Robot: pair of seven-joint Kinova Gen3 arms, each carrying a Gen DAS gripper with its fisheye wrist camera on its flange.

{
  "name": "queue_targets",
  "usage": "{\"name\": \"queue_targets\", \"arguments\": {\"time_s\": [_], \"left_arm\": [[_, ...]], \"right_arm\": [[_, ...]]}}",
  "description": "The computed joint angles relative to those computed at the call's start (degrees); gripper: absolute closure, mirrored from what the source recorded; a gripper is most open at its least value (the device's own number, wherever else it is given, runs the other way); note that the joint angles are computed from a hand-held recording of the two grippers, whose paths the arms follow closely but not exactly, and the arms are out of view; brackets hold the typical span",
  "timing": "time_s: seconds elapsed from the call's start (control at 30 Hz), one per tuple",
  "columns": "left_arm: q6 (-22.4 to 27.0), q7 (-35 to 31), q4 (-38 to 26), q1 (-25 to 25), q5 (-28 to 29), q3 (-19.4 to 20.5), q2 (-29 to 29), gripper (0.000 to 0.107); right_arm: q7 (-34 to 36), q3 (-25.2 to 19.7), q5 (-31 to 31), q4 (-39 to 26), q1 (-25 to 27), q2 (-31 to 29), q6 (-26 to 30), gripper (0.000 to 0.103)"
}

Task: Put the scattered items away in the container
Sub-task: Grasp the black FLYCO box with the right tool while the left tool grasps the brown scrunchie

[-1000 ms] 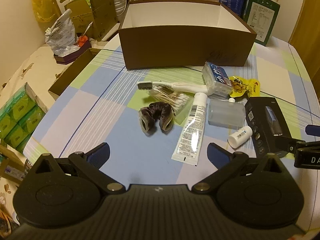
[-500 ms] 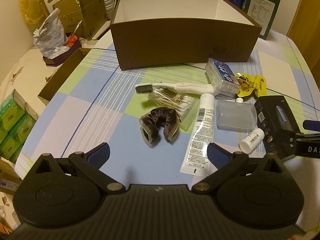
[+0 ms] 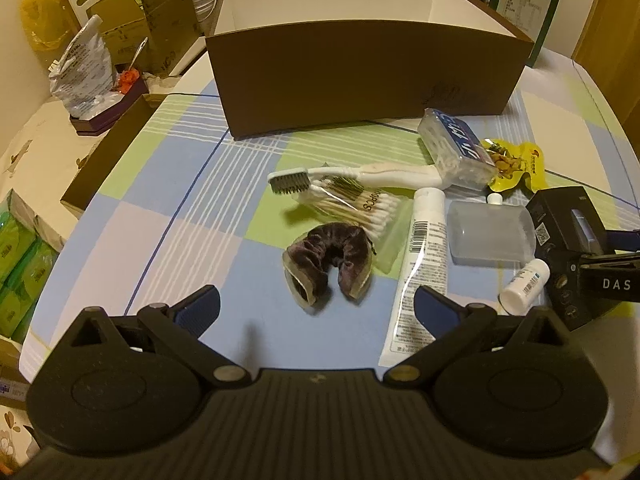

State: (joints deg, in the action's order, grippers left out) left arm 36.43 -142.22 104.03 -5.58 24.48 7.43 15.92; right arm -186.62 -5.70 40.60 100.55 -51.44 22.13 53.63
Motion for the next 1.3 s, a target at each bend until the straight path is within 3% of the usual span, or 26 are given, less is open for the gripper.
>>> {"name": "queue_targets", "arguments": {"time_s": [0.1,0.43,0.7,0.77,1.0,1.07,1.17,1.3], "left_arm": [[0.27,-0.50,-0.80,-0.15,0.11,0.24,0.95,0.006],[0.37,-2.68,-3.30,-0.62,0.36,1.65,4.81,0.016],[0.88,-4.24,-5.07,-0.76,-0.12,2.61,7.20,0.030],[1.19,-4.72,-5.55,-0.92,-0.27,2.84,7.87,0.042],[1.46,-7.19,-6.07,-2.06,0.52,4.10,9.39,0.062],[1.91,-8.84,-5.95,-2.98,1.58,4.77,9.36,0.074],[1.43,-10.44,-5.26,-3.28,2.40,4.81,8.89,0.082],[1.38,-11.48,-4.76,-3.41,2.92,4.32,8.25,0.086]], "right_arm": [[1.14,-0.03,-0.74,-0.51,0.61,0.63,0.19,0.025],[-0.78,0.88,-0.28,0.74,0.75,0.33,0.37,0.026],[-3.25,0.43,-0.13,2.75,1.71,-0.94,1.12,0.026],[-3.56,0.19,0.17,3.02,1.79,-1.05,1.09,0.026],[-3.44,-0.30,0.83,3.27,1.82,-1.04,1.34,0.026],[-3.34,-0.37,1.00,3.17,1.81,-0.83,1.29,0.026],[-2.22,-0.53,1.05,3.12,1.97,-0.83,1.08,0.026],[-0.93,-0.71,0.89,3.38,2.08,-1.11,0.55,0.026]]}}
